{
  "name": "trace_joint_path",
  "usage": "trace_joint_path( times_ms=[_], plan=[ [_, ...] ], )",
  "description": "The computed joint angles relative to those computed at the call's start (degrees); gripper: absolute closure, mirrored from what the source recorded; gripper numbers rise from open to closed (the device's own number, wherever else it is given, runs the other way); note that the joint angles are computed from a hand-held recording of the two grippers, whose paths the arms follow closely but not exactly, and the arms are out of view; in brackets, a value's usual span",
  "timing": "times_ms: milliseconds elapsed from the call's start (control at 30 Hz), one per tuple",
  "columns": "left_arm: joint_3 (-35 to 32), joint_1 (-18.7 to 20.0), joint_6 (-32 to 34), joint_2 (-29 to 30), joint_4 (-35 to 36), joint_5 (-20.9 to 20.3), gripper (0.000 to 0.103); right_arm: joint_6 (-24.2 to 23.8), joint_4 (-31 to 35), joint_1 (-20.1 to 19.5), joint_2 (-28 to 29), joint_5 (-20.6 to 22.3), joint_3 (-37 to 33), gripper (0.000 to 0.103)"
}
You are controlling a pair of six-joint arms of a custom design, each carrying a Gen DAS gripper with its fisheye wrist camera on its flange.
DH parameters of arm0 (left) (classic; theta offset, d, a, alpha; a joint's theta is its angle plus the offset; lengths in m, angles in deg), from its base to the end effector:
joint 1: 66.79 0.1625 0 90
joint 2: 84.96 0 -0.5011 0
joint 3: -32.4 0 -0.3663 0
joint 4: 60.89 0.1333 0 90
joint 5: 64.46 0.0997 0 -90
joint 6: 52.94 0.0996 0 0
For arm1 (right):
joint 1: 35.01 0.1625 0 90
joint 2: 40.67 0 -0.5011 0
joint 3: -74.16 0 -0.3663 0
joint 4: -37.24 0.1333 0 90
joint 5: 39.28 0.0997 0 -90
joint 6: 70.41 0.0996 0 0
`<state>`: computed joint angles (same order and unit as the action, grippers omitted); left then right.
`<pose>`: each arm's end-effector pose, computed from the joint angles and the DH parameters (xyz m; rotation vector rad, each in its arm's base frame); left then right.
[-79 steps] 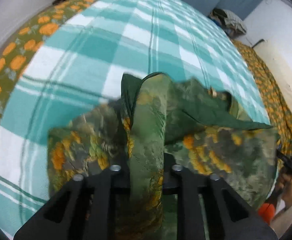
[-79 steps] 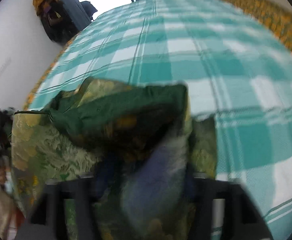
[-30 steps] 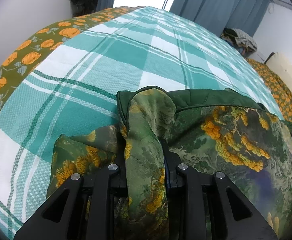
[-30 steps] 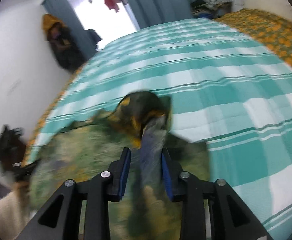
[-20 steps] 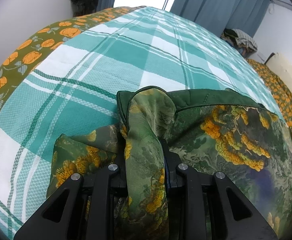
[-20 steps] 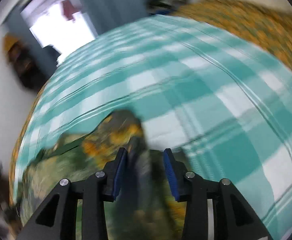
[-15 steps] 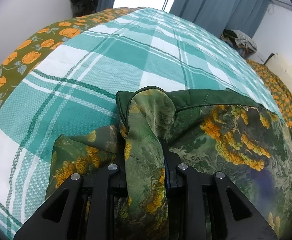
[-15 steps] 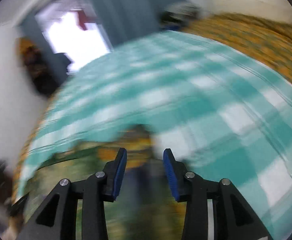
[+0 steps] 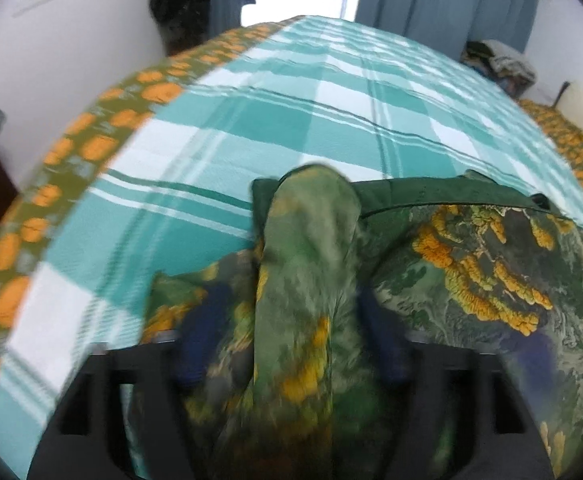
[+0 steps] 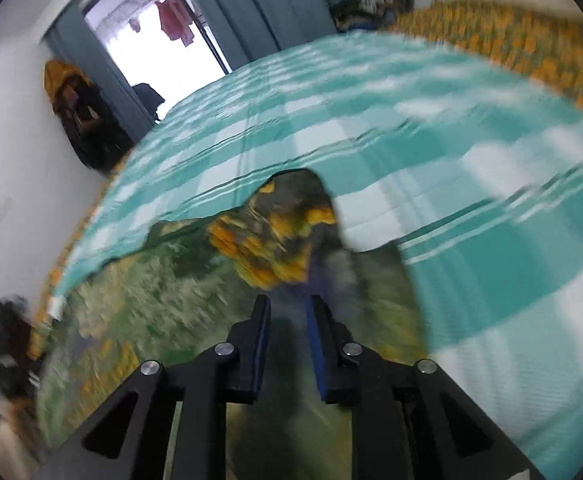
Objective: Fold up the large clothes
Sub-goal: 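Open both grippers and release the folded jacket onto the bed, then press the folded jacket bundle flat with both grippers open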
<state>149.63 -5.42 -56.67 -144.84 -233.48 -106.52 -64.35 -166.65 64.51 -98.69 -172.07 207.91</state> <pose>-0.0901 -0.5976 0.2697 0.2768 2.3330 -0.7923 0.1440 -0.4618 0.2367 -0.2458 -2.3439 0.9244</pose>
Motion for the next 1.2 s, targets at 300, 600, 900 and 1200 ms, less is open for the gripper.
trace_joint_path(
  times_ms=[300,600,900,1200],
  plan=[
    [5.08,-8.44,-3.70,-5.35,3.31,5.53,0.008,-0.88,-8.67,10.32,0.01,-9.50,8.01,0.051],
    [6.88,-17.25,-7.68,-8.24,8.62,11.28,0.005,-0.78,-11.80,12.95,-1.00,-9.75,10.14,0.050],
    [10.70,-21.11,-23.81,-12.34,22.89,-1.21,0.003,4.13,-10.08,12.14,-4.98,-7.27,12.42,0.035],
    [8.02,-23.12,-17.58,-6.53,19.64,-1.87,0.003,10.06,-8.03,7.65,-9.86,0.22,15.85,0.035]
  ],
)
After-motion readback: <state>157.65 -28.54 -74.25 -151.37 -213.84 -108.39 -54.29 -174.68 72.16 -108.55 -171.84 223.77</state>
